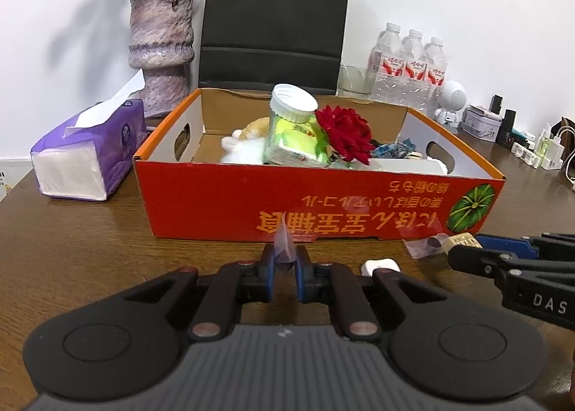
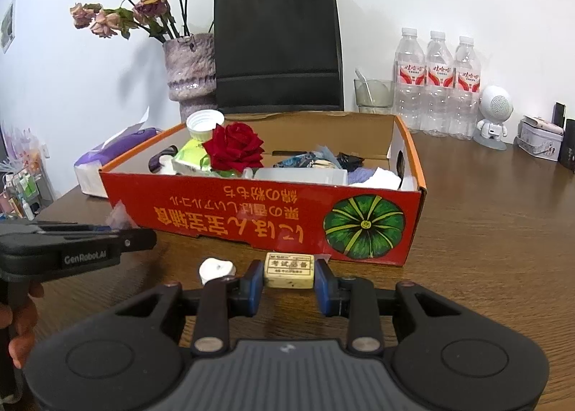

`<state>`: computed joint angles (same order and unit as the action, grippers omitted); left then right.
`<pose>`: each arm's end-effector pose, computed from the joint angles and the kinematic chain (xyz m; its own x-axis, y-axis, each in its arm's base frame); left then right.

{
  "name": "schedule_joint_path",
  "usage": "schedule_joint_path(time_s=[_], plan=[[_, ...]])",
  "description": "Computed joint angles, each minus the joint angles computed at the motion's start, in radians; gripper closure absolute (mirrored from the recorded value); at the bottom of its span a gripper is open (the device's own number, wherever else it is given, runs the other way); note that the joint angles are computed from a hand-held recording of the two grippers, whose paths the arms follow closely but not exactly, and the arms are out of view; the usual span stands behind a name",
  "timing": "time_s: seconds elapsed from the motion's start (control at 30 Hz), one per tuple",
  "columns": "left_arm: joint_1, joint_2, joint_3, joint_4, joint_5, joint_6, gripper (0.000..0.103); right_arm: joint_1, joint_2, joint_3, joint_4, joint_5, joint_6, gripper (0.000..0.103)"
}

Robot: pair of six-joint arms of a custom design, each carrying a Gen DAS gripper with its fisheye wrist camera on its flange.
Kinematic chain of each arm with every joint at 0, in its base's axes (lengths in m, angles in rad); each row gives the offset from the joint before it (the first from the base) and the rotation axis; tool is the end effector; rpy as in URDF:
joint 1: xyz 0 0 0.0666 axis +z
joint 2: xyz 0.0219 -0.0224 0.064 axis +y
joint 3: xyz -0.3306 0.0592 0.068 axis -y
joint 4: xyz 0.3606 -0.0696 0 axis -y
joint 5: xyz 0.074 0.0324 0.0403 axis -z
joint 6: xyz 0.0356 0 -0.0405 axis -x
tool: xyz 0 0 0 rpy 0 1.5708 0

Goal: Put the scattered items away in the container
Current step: 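Grasp the clear plastic bag with the left gripper while the right grasps the yellow packet, then lower the plastic bag and yellow packet into the box and open both grippers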

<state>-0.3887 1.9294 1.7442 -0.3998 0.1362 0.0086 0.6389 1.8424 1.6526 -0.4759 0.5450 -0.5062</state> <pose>0.5968 -0.2501 0.2894 -0.5151 0.2018 -0.8330 0.4758 0.8757 -0.0821 0.5027 0.3500 0.2981 -0.5222 0.1286 -0.8431 0.0807 0.9916 0.1013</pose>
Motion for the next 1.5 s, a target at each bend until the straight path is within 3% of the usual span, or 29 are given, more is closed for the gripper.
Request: schedule_joint_path(time_s=[0.23, 0.47, 0.7, 0.97, 1.27, 1.33, 1.37, 1.4, 1.43, 1.5], plan=[[-0.010, -0.045, -0.022, 0.049, 0.012, 0.010, 0.091, 0.007, -0.038, -0.027, 0.068, 0.013, 0.042, 0.074], [-0.025, 0.022, 0.156, 0.035, 0.001, 0.034, 0.091, -0.030, -0.034, 0.060, 0.086, 0.027, 0.137, 0.074], [-0.020, 0.206, 0.465, -0.077, -0.025, 0.115, 0.091, -0.097, 0.068, 0.246, 0.071, 0.035, 0.151, 0.074], [-0.007, 0.476, 0.901, -0.309, -0.043, 0.131, 0.091, -0.154, 0.199, 0.412, -0.029, -0.023, 0.106, 0.074], [-0.005, 0.522, 0.978, -0.354, -0.056, 0.122, 0.090, -0.157, 0.219, 0.423, -0.057, -0.026, 0.100, 0.074], [-0.009, 0.540, 1.017, -0.388, -0.065, 0.112, 0.063, -0.156, 0.217, 0.423, -0.061, -0.027, 0.105, 0.073], [-0.012, 0.546, 1.029, -0.402, -0.080, 0.107, 0.017, -0.157, 0.216, 0.423, -0.064, -0.035, 0.108, 0.063], [-0.017, 0.525, 0.991, -0.380, -0.108, 0.102, 0.001, -0.158, 0.215, 0.425, -0.070, -0.046, 0.109, 0.047], [-0.022, 0.488, 0.920, -0.331, -0.135, 0.089, 0.000, -0.160, 0.216, 0.433, -0.085, -0.054, 0.105, 0.003], [-0.027, 0.454, 0.860, -0.288, -0.145, 0.067, 0.000, -0.159, 0.225, 0.456, -0.108, -0.043, 0.108, 0.000]])
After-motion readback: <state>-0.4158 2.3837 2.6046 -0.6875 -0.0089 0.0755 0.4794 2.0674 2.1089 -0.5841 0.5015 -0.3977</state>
